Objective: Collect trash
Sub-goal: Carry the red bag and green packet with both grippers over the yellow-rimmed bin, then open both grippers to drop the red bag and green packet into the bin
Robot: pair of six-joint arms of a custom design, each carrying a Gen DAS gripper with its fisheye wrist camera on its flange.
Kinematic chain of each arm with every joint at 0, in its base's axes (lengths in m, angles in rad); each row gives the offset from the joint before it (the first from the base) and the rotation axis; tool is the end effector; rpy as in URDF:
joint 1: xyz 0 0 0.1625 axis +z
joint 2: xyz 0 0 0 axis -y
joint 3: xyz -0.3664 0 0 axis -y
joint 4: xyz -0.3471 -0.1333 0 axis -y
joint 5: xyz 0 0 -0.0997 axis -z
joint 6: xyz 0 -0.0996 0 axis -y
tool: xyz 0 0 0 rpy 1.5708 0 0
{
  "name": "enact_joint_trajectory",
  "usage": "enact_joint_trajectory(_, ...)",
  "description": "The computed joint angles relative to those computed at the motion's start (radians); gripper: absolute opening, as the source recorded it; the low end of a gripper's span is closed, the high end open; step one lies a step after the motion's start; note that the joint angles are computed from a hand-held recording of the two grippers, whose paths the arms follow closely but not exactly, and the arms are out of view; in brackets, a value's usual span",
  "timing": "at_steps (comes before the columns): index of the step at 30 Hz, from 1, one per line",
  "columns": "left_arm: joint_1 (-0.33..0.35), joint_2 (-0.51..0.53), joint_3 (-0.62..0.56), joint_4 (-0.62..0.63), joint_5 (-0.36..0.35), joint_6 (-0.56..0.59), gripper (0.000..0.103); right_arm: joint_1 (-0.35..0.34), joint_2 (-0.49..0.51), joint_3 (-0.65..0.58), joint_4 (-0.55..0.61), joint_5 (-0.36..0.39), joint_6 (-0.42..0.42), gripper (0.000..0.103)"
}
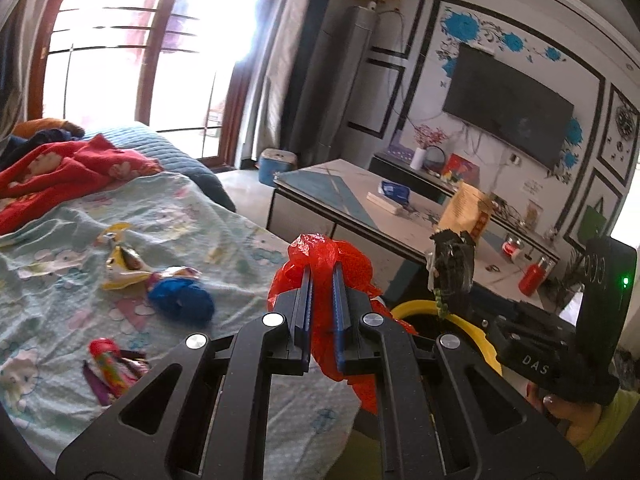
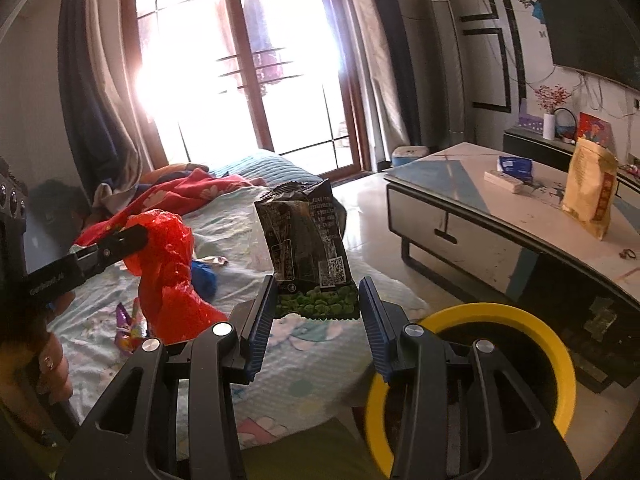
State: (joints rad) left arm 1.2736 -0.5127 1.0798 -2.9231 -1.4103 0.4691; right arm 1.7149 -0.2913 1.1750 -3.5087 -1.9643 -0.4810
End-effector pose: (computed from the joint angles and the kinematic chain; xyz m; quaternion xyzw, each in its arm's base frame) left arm -0.0776 -0.7628 0.1567 0.3158 0.8656 -0.3736 0.1065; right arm 0.1947 -0.6794 0.0406 0.1671 -0.8368 0.4580 0.2493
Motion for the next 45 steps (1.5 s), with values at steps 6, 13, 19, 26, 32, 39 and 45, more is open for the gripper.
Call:
enact_joint_trajectory(6,-0.019,0.019,0.004,0.005,-0.004,0.014,0.004,-0.012,-0.032,0.053,-0.045,-0.020,0.006,0.040)
enact_joint_trajectory(13,-0.041,0.045,0.012,0.010,-0.007,0.042,0.004,-0.034,-0.073,0.122,-0.105,-0.045,0.020,0.040)
enact_joint_trajectory(19,-0.062,0.077,0.014,0.018,-0.013,0.070,0.004,-0.057,-0.109,0.174,-0.135,-0.065,0.043,0.041)
enact_joint_trajectory(26,-0.083,0.116,0.018,0.022,-0.014,0.098,0.004,-0.086,-0.143,0.222,-0.159,-0.086,0.071,0.041)
enact_joint_trajectory(32,-0.092,0.151,0.003,0.034,-0.007,0.120,0.005,-0.119,-0.172,0.255,-0.150,-0.093,0.114,0.041)
enact_joint_trajectory(39,-0.095,0.213,-0.067,0.098,0.009,0.124,0.005,-0.154,-0.197,0.283,-0.136,-0.088,0.151,0.041)
enact_joint_trajectory(45,-0.096,0.258,-0.123,0.145,0.016,0.120,0.005,-0.178,-0.212,0.293,-0.109,-0.085,0.188,0.042)
